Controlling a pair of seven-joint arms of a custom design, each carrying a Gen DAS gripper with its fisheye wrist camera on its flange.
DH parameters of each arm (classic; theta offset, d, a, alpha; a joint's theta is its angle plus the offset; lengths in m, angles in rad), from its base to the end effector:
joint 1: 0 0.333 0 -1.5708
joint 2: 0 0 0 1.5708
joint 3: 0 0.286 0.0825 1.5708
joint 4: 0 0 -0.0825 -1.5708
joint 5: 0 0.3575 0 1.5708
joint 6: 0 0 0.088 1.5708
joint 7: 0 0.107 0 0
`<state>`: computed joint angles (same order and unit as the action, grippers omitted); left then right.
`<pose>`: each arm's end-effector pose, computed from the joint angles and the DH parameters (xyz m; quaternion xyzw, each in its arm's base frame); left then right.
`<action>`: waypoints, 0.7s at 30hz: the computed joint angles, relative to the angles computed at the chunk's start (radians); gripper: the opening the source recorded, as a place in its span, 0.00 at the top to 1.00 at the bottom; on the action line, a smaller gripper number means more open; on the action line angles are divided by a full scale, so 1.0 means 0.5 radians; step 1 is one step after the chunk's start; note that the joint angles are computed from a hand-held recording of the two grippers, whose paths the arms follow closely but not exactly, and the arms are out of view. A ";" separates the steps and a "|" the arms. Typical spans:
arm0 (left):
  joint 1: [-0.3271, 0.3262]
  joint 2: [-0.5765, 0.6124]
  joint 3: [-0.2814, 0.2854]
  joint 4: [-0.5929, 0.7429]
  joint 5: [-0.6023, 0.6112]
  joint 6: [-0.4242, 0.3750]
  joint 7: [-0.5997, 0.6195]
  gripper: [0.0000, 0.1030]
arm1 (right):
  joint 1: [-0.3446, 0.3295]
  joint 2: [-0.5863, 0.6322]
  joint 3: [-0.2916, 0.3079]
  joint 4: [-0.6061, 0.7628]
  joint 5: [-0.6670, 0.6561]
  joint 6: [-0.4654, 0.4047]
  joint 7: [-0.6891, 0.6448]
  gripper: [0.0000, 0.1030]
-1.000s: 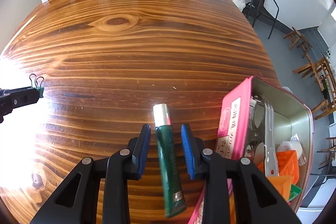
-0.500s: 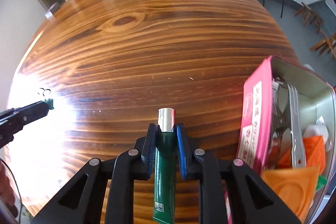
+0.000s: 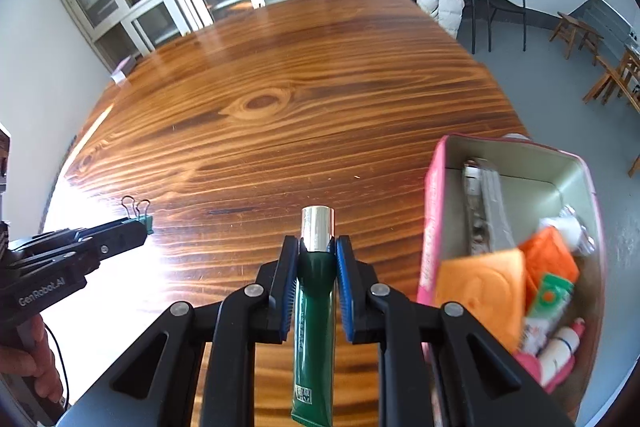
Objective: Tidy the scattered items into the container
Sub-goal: 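Carry the binder clip and green tube into the tin and open both tools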
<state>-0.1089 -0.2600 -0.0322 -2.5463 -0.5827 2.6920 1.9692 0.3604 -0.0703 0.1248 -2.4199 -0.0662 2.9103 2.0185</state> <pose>0.4477 -0.0454 0.3908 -0.6613 0.7043 -0.2534 0.0496 0.4455 0.2398 0.3875 -0.7125 0.6447 -0.1060 0.2558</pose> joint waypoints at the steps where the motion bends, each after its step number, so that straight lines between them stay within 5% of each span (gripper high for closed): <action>1: -0.009 -0.023 -0.010 -0.013 -0.002 0.001 -0.006 0.85 | -0.003 -0.032 0.000 -0.031 -0.008 0.018 0.013 0.80; 13: -0.283 -0.150 -0.131 -0.048 -0.042 0.049 -0.142 0.85 | -0.206 -0.688 -0.006 -0.538 -0.071 0.058 0.134 0.80; 21: -0.451 -0.054 -0.242 0.068 0.035 0.163 -0.330 0.85 | -0.280 -0.936 -0.166 -0.753 0.029 0.068 -0.071 0.80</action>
